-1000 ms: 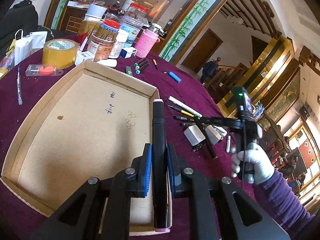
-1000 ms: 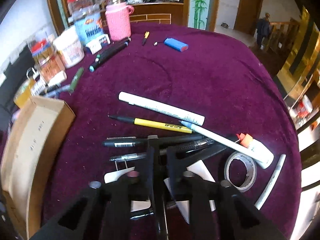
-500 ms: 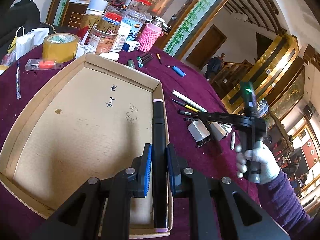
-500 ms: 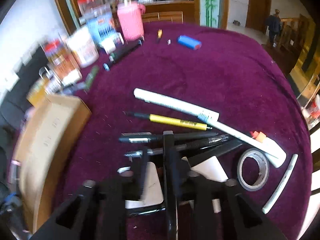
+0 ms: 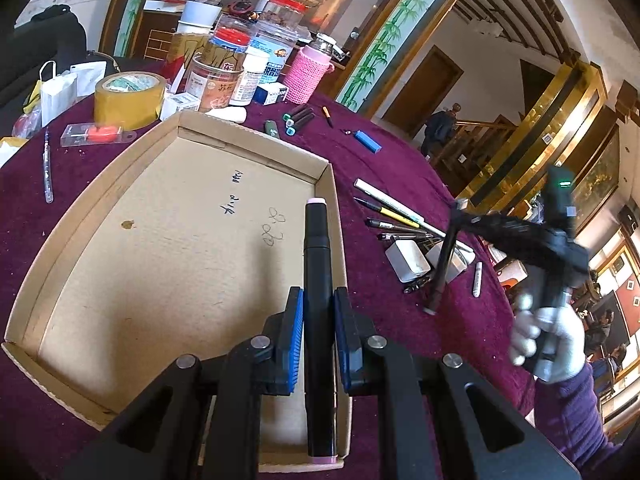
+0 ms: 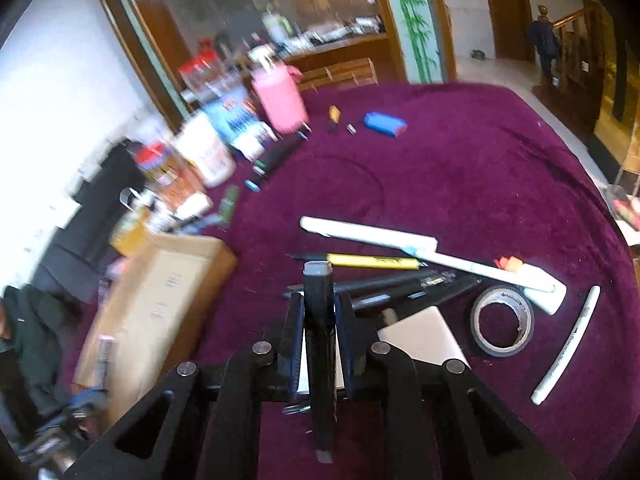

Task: Organize rigid objects
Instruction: 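Carry both black markers into the cardboard tray and open both tools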

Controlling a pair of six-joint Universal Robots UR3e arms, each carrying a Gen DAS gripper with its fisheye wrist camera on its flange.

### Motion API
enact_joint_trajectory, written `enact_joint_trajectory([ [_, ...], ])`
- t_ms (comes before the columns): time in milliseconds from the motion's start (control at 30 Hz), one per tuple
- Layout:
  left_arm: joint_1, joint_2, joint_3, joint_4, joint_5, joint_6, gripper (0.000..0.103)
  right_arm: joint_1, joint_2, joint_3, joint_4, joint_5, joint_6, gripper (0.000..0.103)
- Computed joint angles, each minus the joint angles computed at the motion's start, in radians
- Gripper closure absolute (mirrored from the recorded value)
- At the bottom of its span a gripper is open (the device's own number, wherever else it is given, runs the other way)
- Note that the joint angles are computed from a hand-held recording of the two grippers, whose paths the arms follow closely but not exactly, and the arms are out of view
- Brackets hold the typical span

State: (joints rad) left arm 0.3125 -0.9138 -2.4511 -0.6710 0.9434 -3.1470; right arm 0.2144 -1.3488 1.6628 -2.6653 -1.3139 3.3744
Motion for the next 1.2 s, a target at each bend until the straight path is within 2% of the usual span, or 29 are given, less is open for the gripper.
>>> enact_joint_trajectory([
  [133,-0.041,-0.001,0.020,0.009,0.049,-0.025,0.089,0.020,-0.079,0.043,-0.080,0.048,0.011,0.086],
  [300,-0.044,0.017,0.031,-0.003,0.078,-0.041,0.089,0.096,-0.092,-0.018,-0.108,0.051,0.002,0.086],
  [433,-0.015,0.040,0.031,-0.029,0.073,-0.032,0.089,0.137,-0.079,-0.067,-0.091,0.101,-0.005,0.086],
  [567,0.032,0.064,0.030,-0.063,0.051,-0.012,0.089,0.160,-0.063,-0.095,-0.076,0.195,-0.004,0.086],
  [733,0.092,0.071,0.021,-0.101,0.020,0.015,0.089,0.209,0.056,-0.171,-0.058,0.297,0.027,0.086],
  [900,0.104,0.048,0.037,-0.102,0.040,0.026,0.089,0.263,0.260,-0.379,0.026,0.298,0.062,0.086],
  [1100,0.018,-0.149,0.154,-0.024,0.171,0.003,0.089,0.290,0.492,-0.735,0.249,0.236,0.092,0.086],
  [1200,-0.016,-0.287,0.259,-0.034,0.198,-0.002,0.089,0.291,0.602,-0.942,0.389,0.192,0.097,0.086],
])
